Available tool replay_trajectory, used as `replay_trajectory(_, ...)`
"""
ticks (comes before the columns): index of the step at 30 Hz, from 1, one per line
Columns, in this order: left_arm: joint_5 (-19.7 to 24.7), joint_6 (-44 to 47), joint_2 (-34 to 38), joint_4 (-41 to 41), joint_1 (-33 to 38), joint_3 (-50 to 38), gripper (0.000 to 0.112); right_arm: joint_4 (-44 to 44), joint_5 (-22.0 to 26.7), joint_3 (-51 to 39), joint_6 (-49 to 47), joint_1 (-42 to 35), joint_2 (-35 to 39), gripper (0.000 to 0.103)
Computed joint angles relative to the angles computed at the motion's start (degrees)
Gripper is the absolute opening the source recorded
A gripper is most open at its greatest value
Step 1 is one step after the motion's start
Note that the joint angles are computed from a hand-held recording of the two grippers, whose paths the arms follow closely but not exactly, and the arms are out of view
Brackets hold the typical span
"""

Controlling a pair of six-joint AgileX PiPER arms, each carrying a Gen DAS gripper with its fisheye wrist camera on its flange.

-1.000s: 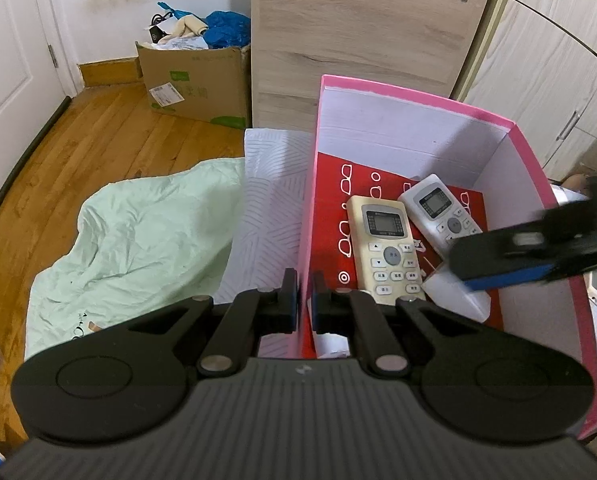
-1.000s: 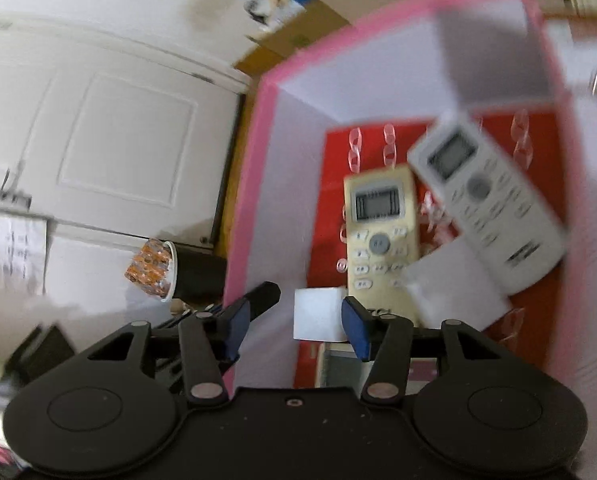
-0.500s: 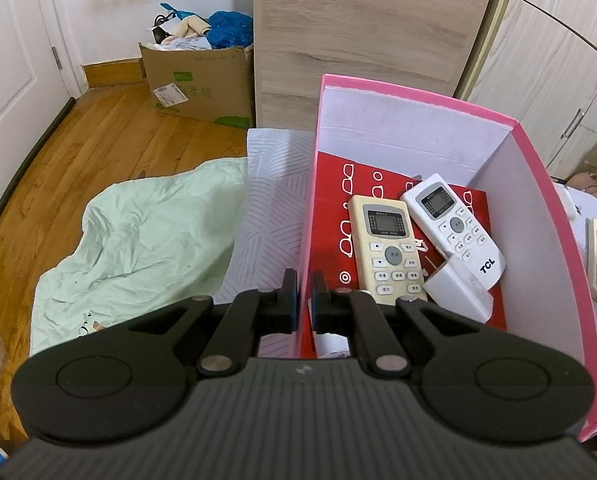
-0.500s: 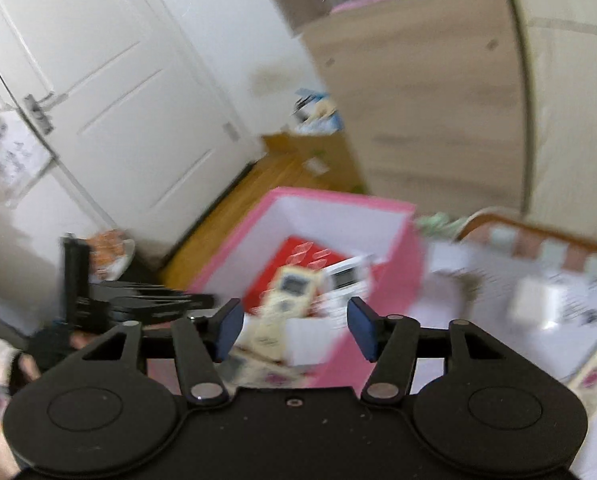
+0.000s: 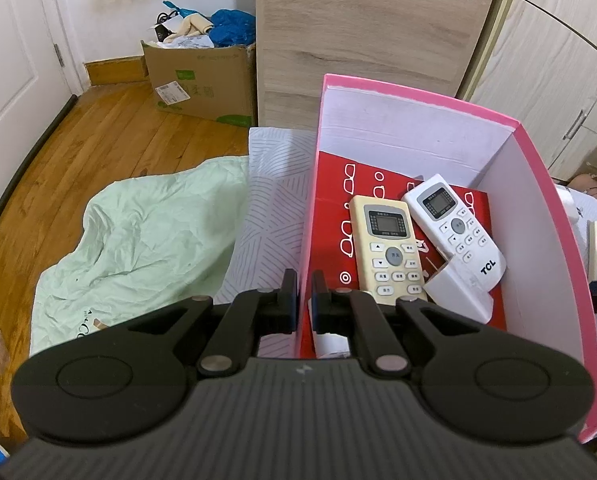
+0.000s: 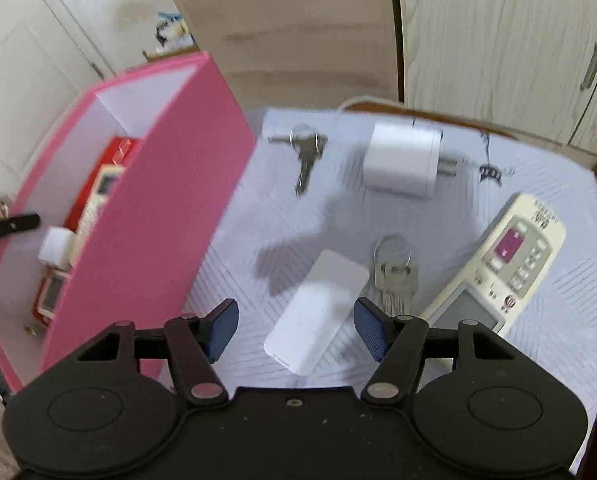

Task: Organize rigid objects
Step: 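Move the right tool back to the white rectangular card on the table, then close the right tool on the white card and lift it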

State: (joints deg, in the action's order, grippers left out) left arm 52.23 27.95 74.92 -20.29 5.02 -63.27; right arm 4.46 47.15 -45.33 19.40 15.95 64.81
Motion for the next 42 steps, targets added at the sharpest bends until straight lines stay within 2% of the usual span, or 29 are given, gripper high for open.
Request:
replay_trajectory(6,0.2,0.7,0.1,-0.5,0.4,-0.1,0.006,-8.1,-1.5,0.1,9.0,5.3,4.7,0.061)
replay_trajectory(12,0.2,0.6,0.2,-0.5,0.5,-0.1,0.006,-25.8,-3.1,0.8,22.7,15.2,8.0,0.062)
replay_trajectory(14,0.6,0.7,0.2,-0.9,0.8,-0.2,0.006,-24.5,-4.5,1.6,21.5,13.8,7.2,0.061)
replay_trajectory(15,0.6,0.8,0.1,-0.8,0.8,-0.2,0.006,-25.4,-4.8,2.0,22.1,13.7,6.7,0.051)
replay_trajectory(18,0.6,0.9,0.0,-0.9,0.8,0.0,0.006,-21.0,-6.3,3.4,17.4,10.5,4.0,0.046)
replay_trajectory(21,0.7,0.8,0.0,-1.0,0.9,0.0,0.006,-19.1,-6.6,3.7,16.2,9.9,1.0,0.046)
replay_trajectory(31,0.6,0.9,-0.1,-1.0,0.9,0.0,0.006,-26.1,-3.3,2.5,24.0,16.6,-5.8,0.045)
replay_trajectory(32,0.6,0.9,-0.1,-1.0,0.9,0.0,0.006,-26.5,-3.5,2.4,24.4,17.3,-6.0,0.017)
replay_trajectory(33,0.7,0.9,-0.1,-0.9,0.9,0.0,0.006,-26.3,-3.4,2.2,24.3,17.5,-6.1,0.004)
replay_trajectory(34,0.7,0.7,-0.1,-0.8,0.8,-0.1,0.006,-26.7,-3.4,2.1,24.8,18.2,-6.6,0.009)
replay_trajectory(37,0.7,0.6,-0.1,-0.8,0.7,-0.1,0.006,-28.8,-2.9,1.7,26.2,20.5,-7.0,0.008)
replay_trajectory(42,0.6,0.7,-0.1,-0.8,0.7,-0.1,0.006,-25.0,-4.7,2.1,23.2,17.4,-6.0,0.012)
